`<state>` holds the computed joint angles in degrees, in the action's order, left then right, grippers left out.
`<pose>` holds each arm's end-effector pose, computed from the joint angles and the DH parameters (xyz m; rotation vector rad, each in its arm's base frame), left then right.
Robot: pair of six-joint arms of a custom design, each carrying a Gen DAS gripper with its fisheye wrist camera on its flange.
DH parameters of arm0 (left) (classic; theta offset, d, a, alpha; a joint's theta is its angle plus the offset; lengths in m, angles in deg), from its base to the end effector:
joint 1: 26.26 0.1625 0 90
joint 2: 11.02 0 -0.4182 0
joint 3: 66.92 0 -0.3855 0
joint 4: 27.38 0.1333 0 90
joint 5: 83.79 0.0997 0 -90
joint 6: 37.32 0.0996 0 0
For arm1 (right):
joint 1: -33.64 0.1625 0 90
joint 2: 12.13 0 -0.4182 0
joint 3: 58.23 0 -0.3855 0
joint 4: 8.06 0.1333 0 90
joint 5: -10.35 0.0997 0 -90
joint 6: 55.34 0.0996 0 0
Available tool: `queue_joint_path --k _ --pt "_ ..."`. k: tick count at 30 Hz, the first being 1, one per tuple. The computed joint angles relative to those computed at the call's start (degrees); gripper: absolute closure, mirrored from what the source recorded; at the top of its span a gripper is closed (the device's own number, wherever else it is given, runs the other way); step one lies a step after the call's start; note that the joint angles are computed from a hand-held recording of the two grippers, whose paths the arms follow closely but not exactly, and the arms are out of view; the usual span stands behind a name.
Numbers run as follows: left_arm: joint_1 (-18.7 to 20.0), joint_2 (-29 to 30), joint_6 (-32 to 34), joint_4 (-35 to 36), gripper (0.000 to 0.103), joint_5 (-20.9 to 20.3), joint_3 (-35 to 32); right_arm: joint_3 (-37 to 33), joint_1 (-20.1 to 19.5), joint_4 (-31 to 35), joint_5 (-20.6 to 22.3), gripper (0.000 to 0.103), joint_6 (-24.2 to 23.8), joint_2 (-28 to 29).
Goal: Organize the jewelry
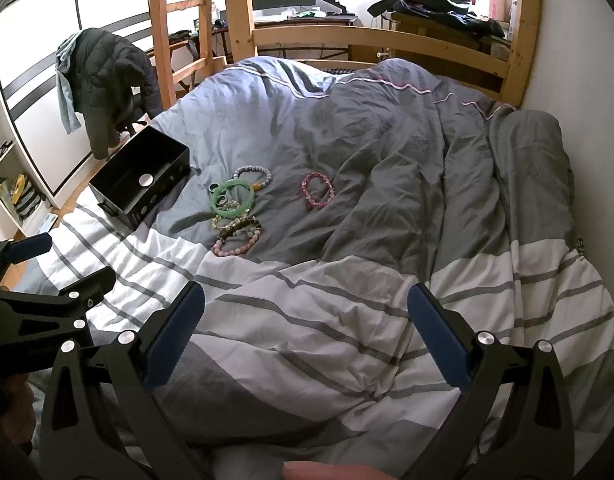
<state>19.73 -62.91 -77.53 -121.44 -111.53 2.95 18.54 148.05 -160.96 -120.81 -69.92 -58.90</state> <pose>-0.3343 -0.6648 0.3036 0.2244 2.0944 -0.6605 0.3695 -0.6502 0.2656 0.5427 -2.3197 0.7727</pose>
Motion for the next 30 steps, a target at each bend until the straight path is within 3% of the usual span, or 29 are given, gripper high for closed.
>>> queue_joint_path --k 30 --pt "0.0 -0.1 0.0 -0.4 0.006 0.1 0.6 0.1 0.0 0.2 0.2 0.003 -0.1 0.0"
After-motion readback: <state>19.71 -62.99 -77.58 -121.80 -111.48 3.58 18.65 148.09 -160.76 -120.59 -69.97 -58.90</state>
